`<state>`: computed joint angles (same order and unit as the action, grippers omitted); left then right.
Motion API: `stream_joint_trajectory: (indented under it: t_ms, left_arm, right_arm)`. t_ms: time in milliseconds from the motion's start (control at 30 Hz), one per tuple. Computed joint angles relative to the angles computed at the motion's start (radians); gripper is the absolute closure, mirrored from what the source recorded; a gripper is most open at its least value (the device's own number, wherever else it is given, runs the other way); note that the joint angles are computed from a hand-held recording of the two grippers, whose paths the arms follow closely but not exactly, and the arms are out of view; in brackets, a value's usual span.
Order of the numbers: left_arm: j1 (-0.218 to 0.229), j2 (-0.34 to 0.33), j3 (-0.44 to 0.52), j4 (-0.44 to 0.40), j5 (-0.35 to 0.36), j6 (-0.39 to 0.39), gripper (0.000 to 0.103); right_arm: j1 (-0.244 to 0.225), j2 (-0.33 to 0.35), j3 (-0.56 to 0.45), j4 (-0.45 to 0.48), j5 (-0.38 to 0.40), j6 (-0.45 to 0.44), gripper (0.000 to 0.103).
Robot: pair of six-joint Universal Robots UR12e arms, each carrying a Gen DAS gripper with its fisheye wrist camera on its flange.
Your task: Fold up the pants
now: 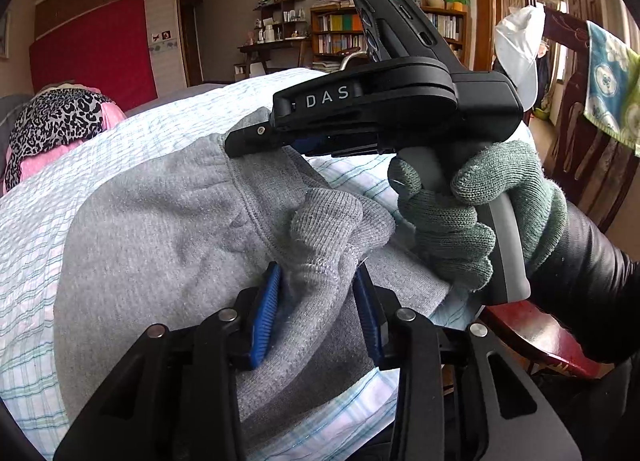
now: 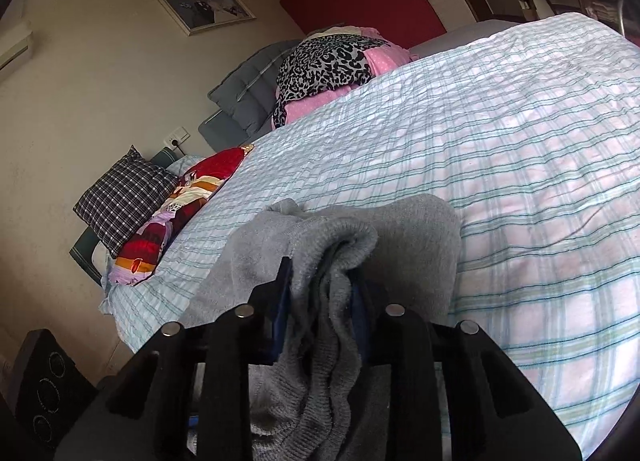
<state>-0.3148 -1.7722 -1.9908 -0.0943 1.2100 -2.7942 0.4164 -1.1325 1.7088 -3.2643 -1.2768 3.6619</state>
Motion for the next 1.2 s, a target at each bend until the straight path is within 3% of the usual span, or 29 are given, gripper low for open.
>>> stream_joint_trajectory:
  t_ms: [133,267,367,533,633,700,767,900,1067,1200]
  left_arm:
    - [-0.009,0.002,-0.007,0.038,0.008,0.03,0.069]
    - [-0.014,0.001,-0.007,0.074,-0.031,0.058,0.07]
    - [-0.022,-0.007,0.009,0.041,-0.049,0.085,0.07]
    - [-0.026,-0.016,0.019,-0.013,-0.053,0.106,0.068]
    - [-0.013,-0.014,0.02,-0.038,-0.093,0.106,0.06]
    - [-0.005,-0.004,0.014,-0.055,-0.124,0.121,0.04]
    - [0.004,0.007,0.004,-0.047,-0.144,0.13,0.033]
    - [0.037,0.027,-0.006,-0.023,-0.192,0.091,0.032]
    - [0.08,0.046,-0.014,0.033,-0.19,-0.011,0.032]
    - [0.094,0.054,-0.023,0.054,-0.12,-0.043,0.032]
  right_arm:
    - [0.004,-0.025,0.022,-0.044,-0.022,-0.004,0.083]
    - [0.002,-0.04,0.049,-0.072,-0.077,0.033,0.083]
    - [-0.015,-0.034,0.063,-0.042,-0.074,0.097,0.083]
    - [-0.012,-0.027,0.082,-0.024,-0.107,0.09,0.076]
    - [-0.015,-0.032,0.094,-0.035,-0.118,0.106,0.062]
    - [-0.012,-0.039,0.104,-0.047,-0.134,0.099,0.061]
    - [0.005,-0.054,0.113,-0.049,-0.207,0.065,0.061]
    - [0.047,-0.081,0.132,-0.062,-0.345,-0.045,0.061]
    - [0.093,-0.09,0.138,-0.083,-0.363,-0.187,0.061]
    - [0.128,-0.084,0.133,-0.06,-0.367,-0.312,0.061]
